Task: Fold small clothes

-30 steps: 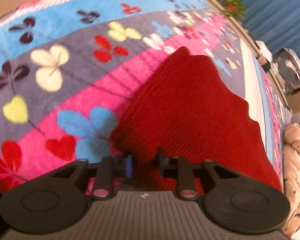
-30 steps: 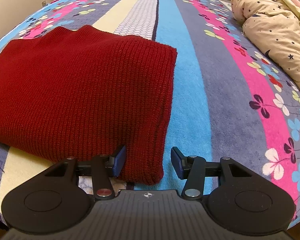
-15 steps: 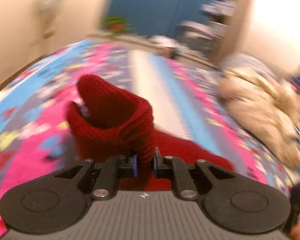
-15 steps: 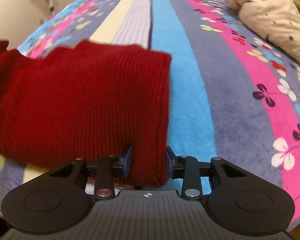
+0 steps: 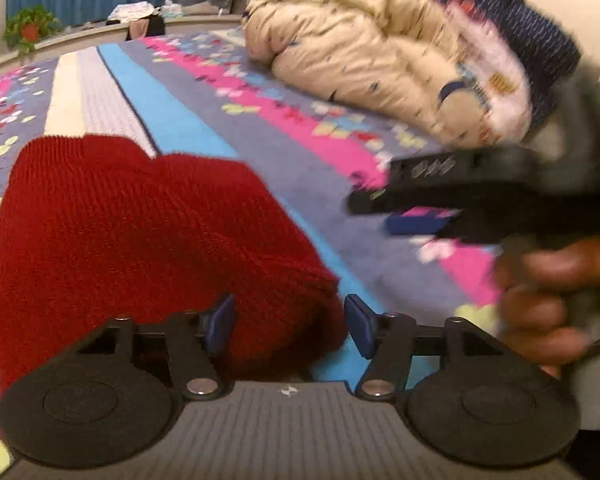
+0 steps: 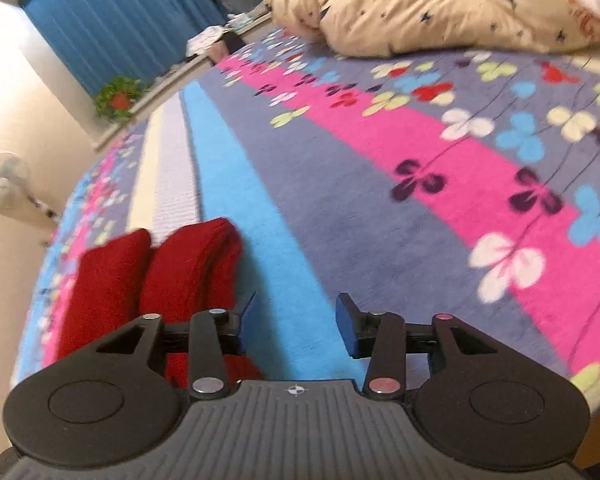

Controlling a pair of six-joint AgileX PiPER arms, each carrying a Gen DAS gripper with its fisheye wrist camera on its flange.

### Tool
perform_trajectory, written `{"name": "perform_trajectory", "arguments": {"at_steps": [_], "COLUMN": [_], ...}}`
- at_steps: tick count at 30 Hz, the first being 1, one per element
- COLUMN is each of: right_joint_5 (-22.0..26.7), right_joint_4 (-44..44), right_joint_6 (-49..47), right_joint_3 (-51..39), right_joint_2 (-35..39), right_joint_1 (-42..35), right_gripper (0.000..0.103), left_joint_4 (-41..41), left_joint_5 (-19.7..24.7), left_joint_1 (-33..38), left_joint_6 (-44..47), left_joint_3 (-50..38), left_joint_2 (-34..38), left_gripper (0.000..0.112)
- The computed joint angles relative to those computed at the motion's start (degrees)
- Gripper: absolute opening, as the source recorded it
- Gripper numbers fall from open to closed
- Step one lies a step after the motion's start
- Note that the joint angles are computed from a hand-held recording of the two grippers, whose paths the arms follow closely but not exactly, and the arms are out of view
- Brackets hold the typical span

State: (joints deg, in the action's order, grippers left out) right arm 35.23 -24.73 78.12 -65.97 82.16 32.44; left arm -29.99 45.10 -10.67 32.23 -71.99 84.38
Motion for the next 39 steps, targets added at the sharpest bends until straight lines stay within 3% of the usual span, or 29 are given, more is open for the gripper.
{"name": "perform_trajectory", "arguments": {"at_steps": [5,9,11,14,15,17,20,23,25,28,31,33,36,39], "right_joint_5": [-7.71,-10.7,-7.36,2.65,4.86,5.09,2.6,-0.82,-0.15,7.29,7.47,8.17,7.02,5.58], "right_joint_4": [1.03,11.12,12.66,1.29,-2.41,-5.47,-8.16,-21.24,-24.04,-11.94,2.96,2.99,-3.11,-3.73], "right_joint_6": [-3.75,-19.05,-25.76,-26.06,-25.89,-25.24,-22.6,-7.44,-2.69,-8.52,-14.96,-18.52,-15.9,-14.65], "right_joint_3": [0.6,-2.51,-6.12,-12.74,-13.84,-13.85,-11.84,-6.57,-5.33,-6.66,-5.68,-7.4,-7.09,-7.1], "right_joint_2": [0.16,2.98,6.07,11.36,12.56,12.85,10.42,3.8,0.29,2.39,5.64,5.31,4.88,4.82], "right_joint_1": [0.67,1.25,3.6,10.2,12.03,13.46,13.71,14.85,15.14,12.56,7.37,7.53,9.87,8.95], "right_gripper": [0.058,0.071,0.072,0.07,0.066,0.033,0.023,0.019,0.019,0.019,0.019,0.021,0.03,0.039], "left_joint_4": [-8.88,-13.42,-16.92,-18.62,-15.65,-13.54,-17.87,-17.34,-17.0,-13.29,-5.36,-1.2,3.79,6.05], "left_joint_5": [8.9,11.94,12.06,10.24,8.74,4.34,4.72,5.43,6.41,4.42,1.2,0.98,0.16,0.03], "left_joint_1": [15.28,29.56,36.86,44.61,44.28,43.36,45.42,45.67,44.82,41.71,38.1,36.7,35.19,34.78], "left_joint_6": [19.54,35.21,42.24,41.08,36.66,31.66,35.2,34.9,33.92,32.18,25.66,21.27,16.09,13.01], "left_joint_3": [0.85,4.54,6.03,7.12,6.04,5.65,4.87,4.4,4.48,5.36,6.29,5.7,4.87,4.0], "left_joint_2": [-7.04,-11.66,-11.39,-8.66,-7.67,-7.37,-7.09,-6.84,-6.97,-7.81,-7.7,-6.67,-5.16,-3.64], "left_gripper": [0.07,0.07,0.07,0.07,0.069,0.068,0.07,0.07,0.07,0.07,0.07,0.07,0.07,0.07]}}
